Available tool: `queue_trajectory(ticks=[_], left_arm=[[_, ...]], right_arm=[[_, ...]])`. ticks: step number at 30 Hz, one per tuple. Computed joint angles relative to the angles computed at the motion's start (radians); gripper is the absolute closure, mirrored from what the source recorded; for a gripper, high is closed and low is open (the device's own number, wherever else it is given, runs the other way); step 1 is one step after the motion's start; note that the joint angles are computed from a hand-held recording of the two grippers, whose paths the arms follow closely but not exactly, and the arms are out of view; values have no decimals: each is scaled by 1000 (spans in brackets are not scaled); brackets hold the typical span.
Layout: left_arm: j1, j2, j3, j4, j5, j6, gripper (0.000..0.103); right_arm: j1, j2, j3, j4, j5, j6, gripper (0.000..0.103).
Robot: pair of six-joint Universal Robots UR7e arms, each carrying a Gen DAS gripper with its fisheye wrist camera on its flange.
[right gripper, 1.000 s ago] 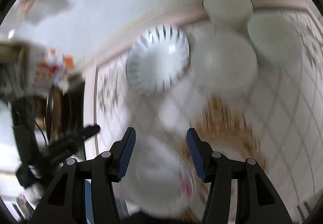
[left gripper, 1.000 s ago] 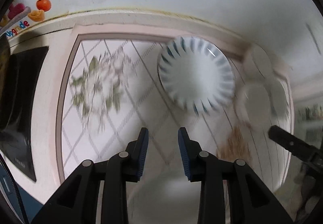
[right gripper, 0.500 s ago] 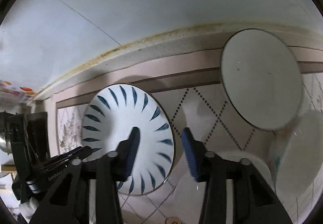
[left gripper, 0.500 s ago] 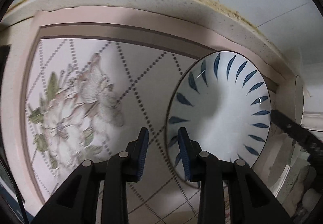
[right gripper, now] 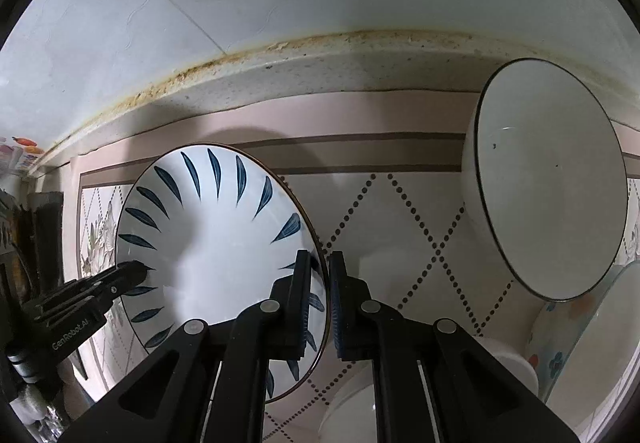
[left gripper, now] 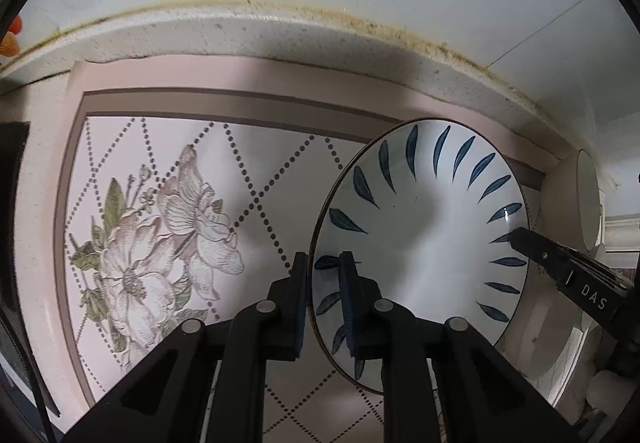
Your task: Organize plates and bowls
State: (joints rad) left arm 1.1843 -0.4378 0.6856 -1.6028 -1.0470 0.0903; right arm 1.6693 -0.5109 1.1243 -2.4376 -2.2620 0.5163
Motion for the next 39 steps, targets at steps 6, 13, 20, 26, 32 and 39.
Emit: queue_trajectory(ticks=[6,13,20,26,32,39], left_arm=[[-7,-84,70,-17,9,19,90],[-23,-248,268,-109,7,45,90],[-35,-396,444,-157,-23,41,90],[-27,-502,566,-138,-42,43,90],[-2,-596,684,-113,-33,60,90],[20,-643,781,-122,9,91,90]], right_arm=[[26,-13,7,3,8,-21,92],[72,-50,71,-14,19,-20,92],[135,-116,226,-76,2,14,92],[200,-147,354,-124,-9,93,92],[248,-155,468,-154,4,190,92],[264,-124,550,-214,44,268,92]])
